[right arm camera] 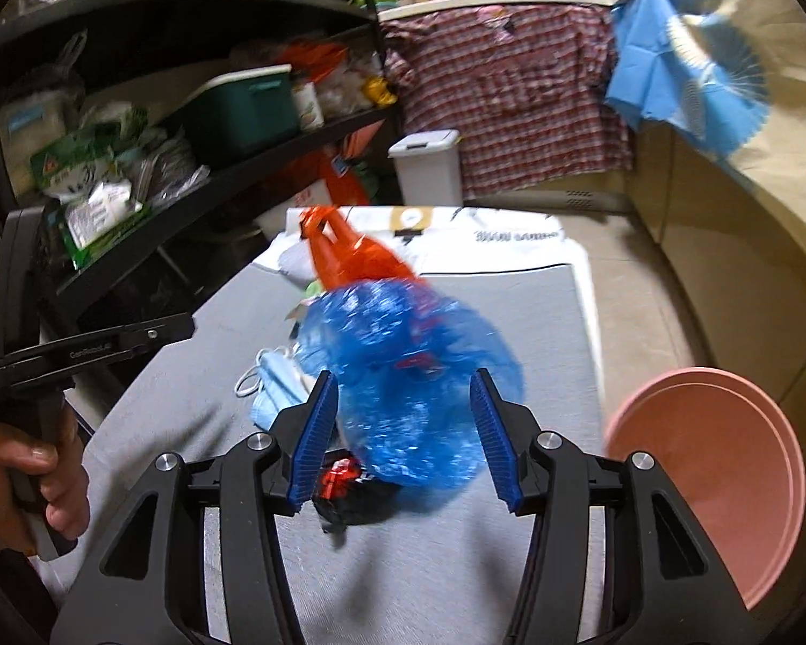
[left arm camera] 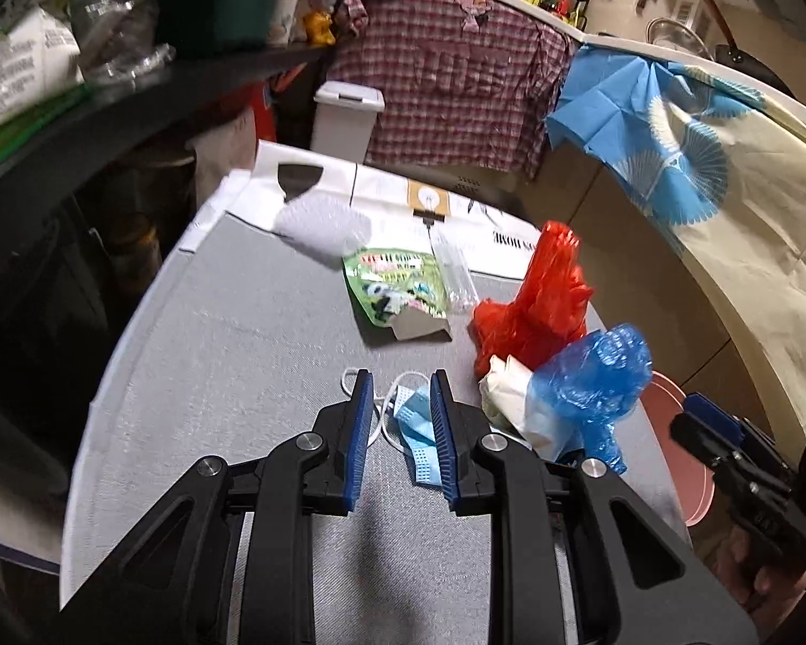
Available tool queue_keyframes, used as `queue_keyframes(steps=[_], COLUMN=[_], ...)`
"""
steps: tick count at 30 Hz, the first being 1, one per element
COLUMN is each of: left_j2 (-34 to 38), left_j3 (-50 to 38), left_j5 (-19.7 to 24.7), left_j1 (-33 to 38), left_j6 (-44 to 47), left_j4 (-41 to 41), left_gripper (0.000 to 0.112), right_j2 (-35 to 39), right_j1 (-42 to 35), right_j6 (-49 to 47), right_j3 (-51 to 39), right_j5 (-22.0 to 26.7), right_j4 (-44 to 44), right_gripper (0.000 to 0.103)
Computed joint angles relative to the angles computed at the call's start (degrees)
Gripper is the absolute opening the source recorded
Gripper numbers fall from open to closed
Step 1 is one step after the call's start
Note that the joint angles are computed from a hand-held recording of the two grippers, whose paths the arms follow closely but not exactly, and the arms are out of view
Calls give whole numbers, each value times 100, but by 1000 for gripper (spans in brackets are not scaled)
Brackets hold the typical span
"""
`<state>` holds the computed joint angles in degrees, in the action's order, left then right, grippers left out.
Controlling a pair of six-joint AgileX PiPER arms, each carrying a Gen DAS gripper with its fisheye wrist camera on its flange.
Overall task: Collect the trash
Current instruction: 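Move left tool to the blue face mask while right tool approaches the blue bag, then grasp the blue face mask with the left tool while the right tool grasps the blue bag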
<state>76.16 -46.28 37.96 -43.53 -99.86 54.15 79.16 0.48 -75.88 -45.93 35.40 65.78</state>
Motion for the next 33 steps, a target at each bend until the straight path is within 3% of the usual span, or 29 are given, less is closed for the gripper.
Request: queue_keyframes(steps=[2, 4, 5, 6, 10, 17, 19, 21, 23, 27, 31, 33], left_j2=[73, 214, 327, 399, 765, 1139, 1259, 1348, 1465, 1447, 1266, 1184], left_j3=[68, 77, 70, 68, -26, -90, -135, -223, -402, -491, -450, -458], left_j5=[-250, -462, -571, -654, -1014, -1606, -1774, -1648, -1373, -1159, -871, -741], left_j1=[179, 334, 413, 457, 679, 986, 1033, 932, 826, 802, 735, 701], left_j6=[-60, -88, -136, -188, 10, -14, 181, 149, 470, 936, 959, 987], left_j4=[3, -31, -37, -15, -304, -654, -885, -781, -972, -1339, -1254, -1233], left_gripper=[24, 39, 54, 58, 59, 63, 63, 63, 61, 41, 26, 11], right_j2=[95, 194, 226, 249, 414, 704, 747, 792, 810, 813, 597, 459], right_j1=[164, 349, 437, 525, 877, 967, 976, 994, 1017, 996, 994, 944], right_j6=[-57, -40, -43, -38, 147, 491, 529, 612, 718, 710, 567, 469], right_j3=[-9, -54, -65, -75, -85, -173, -174, -193, -197, -193, -87, -26], right_j5=[-101, -196, -249, -317, -730, -830, -843, -842, -867, -826, -873, -842], right_j4=[59, 22, -20, -67, -446, -897, -945, -1046, -1192, -1257, -1148, -1064], right_gripper=[55, 57, 58, 59, 59, 58, 54, 45, 37, 16, 7, 6])
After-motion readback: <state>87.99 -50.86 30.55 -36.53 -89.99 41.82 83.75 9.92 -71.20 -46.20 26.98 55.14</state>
